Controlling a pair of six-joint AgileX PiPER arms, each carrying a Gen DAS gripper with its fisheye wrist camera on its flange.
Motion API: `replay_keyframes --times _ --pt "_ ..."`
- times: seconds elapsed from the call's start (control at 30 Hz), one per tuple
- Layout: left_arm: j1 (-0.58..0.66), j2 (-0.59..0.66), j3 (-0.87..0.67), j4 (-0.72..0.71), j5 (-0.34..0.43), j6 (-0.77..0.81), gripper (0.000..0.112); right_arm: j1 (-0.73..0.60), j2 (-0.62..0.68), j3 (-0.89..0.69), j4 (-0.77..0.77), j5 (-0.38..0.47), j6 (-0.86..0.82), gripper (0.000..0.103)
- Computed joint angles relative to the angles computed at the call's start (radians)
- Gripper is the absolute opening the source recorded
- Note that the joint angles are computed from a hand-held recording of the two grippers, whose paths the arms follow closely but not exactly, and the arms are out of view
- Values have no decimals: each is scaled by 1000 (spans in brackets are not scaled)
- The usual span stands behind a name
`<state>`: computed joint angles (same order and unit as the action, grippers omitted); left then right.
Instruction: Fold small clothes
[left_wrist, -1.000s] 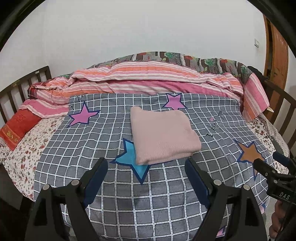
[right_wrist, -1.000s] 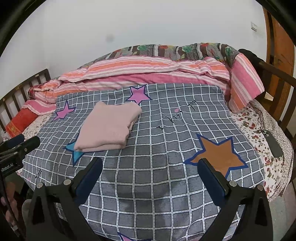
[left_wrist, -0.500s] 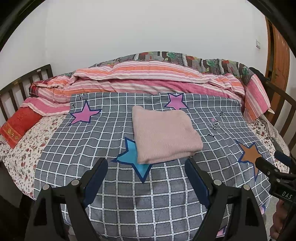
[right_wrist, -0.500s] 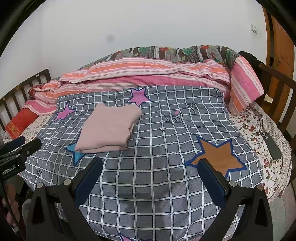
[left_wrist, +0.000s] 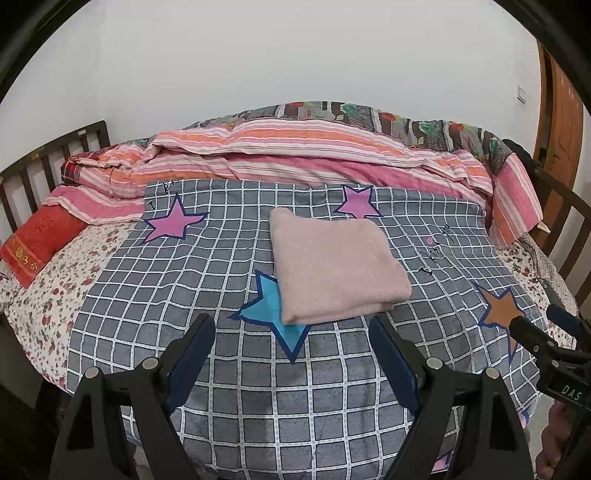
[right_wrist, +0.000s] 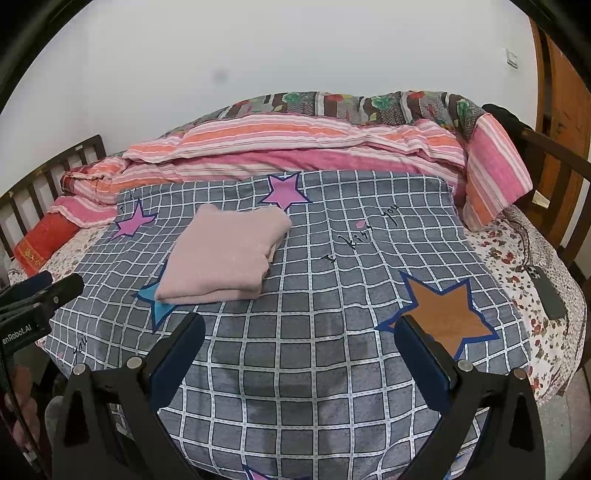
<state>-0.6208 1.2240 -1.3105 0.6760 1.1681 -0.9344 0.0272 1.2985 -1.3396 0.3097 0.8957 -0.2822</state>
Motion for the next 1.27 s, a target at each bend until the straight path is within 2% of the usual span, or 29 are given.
replay_keyframes --times 0.87,1.27 --pt "-8 3 -14 13 20 -15 84 -5 7 -26 20 11 -6 100" --pt "42 2 -5 6 -32 0 85 -19 30 -44 51 12 -29 100"
